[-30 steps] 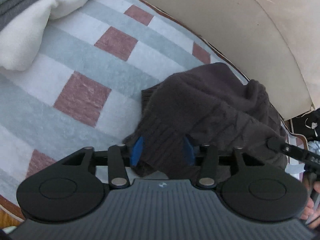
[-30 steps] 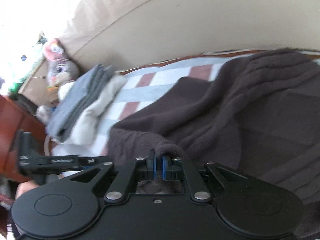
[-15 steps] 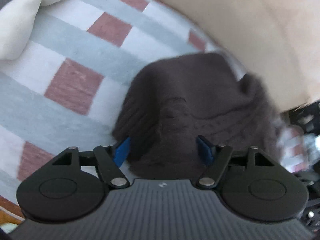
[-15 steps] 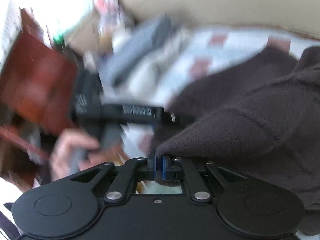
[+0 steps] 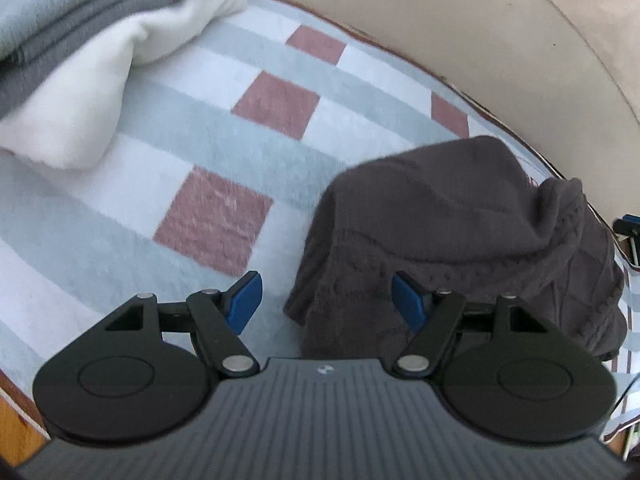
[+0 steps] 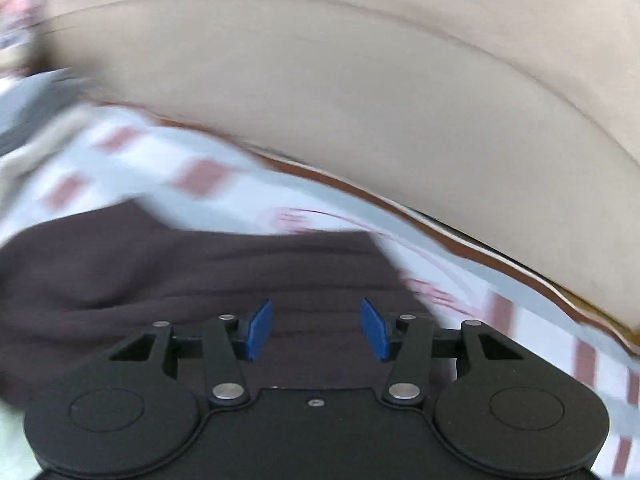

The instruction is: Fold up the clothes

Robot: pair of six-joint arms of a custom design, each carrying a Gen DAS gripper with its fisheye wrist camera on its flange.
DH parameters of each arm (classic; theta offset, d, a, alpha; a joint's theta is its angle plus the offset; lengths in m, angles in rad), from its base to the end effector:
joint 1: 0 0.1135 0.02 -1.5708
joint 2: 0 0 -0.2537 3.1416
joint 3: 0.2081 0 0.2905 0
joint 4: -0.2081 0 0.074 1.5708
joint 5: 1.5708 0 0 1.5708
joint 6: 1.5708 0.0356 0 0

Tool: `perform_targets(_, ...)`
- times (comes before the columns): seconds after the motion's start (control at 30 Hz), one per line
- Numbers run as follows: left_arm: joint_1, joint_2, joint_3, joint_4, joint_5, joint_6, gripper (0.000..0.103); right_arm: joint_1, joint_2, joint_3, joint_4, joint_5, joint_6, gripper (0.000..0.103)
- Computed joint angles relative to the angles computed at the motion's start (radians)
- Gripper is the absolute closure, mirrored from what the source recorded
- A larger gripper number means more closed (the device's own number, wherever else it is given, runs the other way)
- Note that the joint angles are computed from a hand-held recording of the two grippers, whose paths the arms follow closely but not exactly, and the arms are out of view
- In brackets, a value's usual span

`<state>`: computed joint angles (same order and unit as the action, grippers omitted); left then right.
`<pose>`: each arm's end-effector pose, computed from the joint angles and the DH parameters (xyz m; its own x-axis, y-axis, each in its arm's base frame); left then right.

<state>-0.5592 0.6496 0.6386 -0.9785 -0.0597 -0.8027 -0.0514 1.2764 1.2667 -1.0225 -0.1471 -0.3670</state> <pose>0.1393 -0.0847 0.2323 -0.8531 -0.3130 -0.4174 -0.1609 0.9189 -0.3603 0.2871 -0.0095 0.3198 -0.7915 -0.3147 -0.5239 -0.3302 0.9415 -0.0666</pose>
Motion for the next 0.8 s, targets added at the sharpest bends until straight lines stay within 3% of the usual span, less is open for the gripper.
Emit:
perform_targets(0.17,0.084,-0.005,-0.071,0.128,0.142,-0.026,0.029,-0.207,0.225,0.094,0.029,-0.115,0.125,0.047)
perform_targets(0.2,0.093,0.004,-0.087,0.163,0.161,-0.040,0.026,-0.228,0.254,0.098,0.044,-0.146,0.159,0.042)
perform_targets(0.27,0.047,0.083,-0.072,0.183,0.089,-0.021,0.021,-0.249,0.309,0.102,0.079,-0.180,0.239,0.030)
perform_targets(0.37,-0.057,0.232,-0.012,0.143,-0.092,0.002,0.021,-0.234,0.390,0.105,0.087,-0.201,0.362,0.029)
perform_targets(0.43,-0.018,0.196,-0.043,0.181,-0.027,-0.007,0.021,-0.194,0.398,0.081,0.076,-0.189,0.359,0.030)
perform_targets(0.47,0.021,0.162,-0.067,0.205,0.030,-0.017,0.021,-0.170,0.365,0.035,0.104,-0.167,0.350,0.045)
perform_targets(0.5,0.062,0.126,-0.096,0.234,0.091,-0.028,0.021,-0.160,0.311,-0.014,0.126,-0.185,0.339,0.070)
perform_targets(0.57,0.129,0.093,-0.143,0.300,0.203,-0.049,0.020,-0.138,0.203,-0.103,0.167,-0.222,0.319,0.087)
perform_targets(0.67,0.157,0.078,-0.196,0.417,0.252,-0.126,0.008,-0.158,-0.022,-0.240,0.164,-0.373,0.301,0.089)
perform_targets(0.73,0.150,0.098,-0.210,0.481,0.275,-0.134,0.008,-0.173,-0.151,-0.292,0.066,-0.467,0.231,0.089)
perform_targets(0.8,0.112,0.140,-0.191,0.496,0.245,-0.102,0.011,-0.140,-0.255,-0.332,-0.080,-0.485,0.105,0.089)
